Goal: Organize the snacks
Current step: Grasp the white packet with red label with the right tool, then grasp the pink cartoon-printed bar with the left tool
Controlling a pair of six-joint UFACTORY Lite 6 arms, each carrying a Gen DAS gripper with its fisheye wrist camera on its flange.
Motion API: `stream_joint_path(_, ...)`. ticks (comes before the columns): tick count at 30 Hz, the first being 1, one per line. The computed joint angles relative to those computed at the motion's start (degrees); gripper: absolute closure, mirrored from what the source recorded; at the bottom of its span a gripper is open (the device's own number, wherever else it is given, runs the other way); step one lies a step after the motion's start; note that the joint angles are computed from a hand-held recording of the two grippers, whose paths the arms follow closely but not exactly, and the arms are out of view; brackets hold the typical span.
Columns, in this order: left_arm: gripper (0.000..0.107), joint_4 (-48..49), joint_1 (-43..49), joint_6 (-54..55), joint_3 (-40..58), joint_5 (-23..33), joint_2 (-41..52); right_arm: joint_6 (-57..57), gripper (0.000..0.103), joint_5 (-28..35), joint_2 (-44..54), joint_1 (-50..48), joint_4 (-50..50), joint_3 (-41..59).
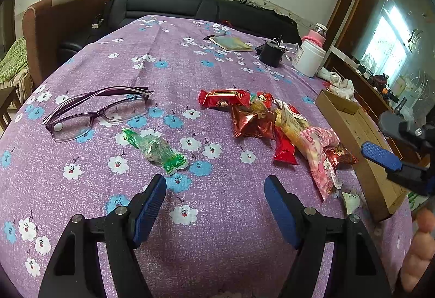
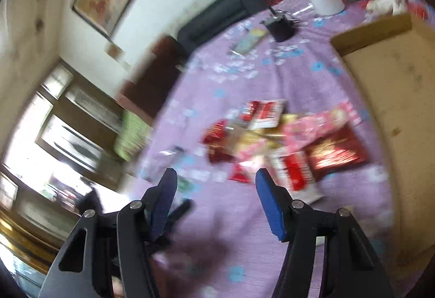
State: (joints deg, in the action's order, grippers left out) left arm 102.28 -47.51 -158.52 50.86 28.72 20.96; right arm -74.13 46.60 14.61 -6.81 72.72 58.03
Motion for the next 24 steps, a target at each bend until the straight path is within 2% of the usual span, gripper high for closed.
stream_joint_path(2, 0.029, 0.1, 0.0, -0.1, 0.0, 0.0, 0.0, 7.1, 0.057, -5.6, 0.8, 2.6, -9.2, 3.1)
stream_joint_path(5, 0.029, 0.4, 0.1, -0.3, -0.2, 0.0, -0.2, 11.6, 0.072, -4.1, 7.4, 2.6, -16.1, 8.9)
stream_joint_path(7, 0.029, 0.2, -0.2, 0.1, -0.1, 0.2, -0.2, 13.0, 0.078, -5.6, 10.2, 2.8, -18.1, 10.4)
stream_joint_path(10, 0.029, 0.2, -0.3, 0.2, -0.1, 0.3, -0.2, 15.2, 0.079, -9.4, 13.2, 4.1, -19.9, 13.3)
stream_joint_path(14, 0.029, 0.8, -0.3, -0.4, -0.4, 0.2, -0.4, 13.9, 0.077, -10.7, 17.3, 5.1, -19.6, 16.8)
stream_joint_path(18, 0.029, 1.0, -0.5, 0.0, -0.1, 0.2, -0.3, 10.6, 0.077, -14.6, 15.2, 7.2, -18.2, 13.6)
stream_joint_path(21, 0.029, 1.6, -0.7, 0.0, 0.3, 0.3, -0.1, 8.4, 0.078, -14.1, 13.7, 7.1, -17.8, 11.5)
stream_joint_path(22, 0.029, 1.5, -0.7, 0.2, 0.6, 0.2, 0.1, 7.8, 0.077, -14.9, 13.2, 7.3, -17.5, 10.8)
stream_joint_path(23, 0.029, 1.2, -0.6, 0.8, 0.9, -0.1, 0.4, 7.2, 0.067, -16.2, 12.6, 7.6, -17.2, 9.9)
stream_joint_path(24, 0.029, 1.3, -0.6, 0.8, 1.0, -0.3, 0.4, 8.1, 0.064, -17.5, 12.9, 8.0, -18.0, 9.8)
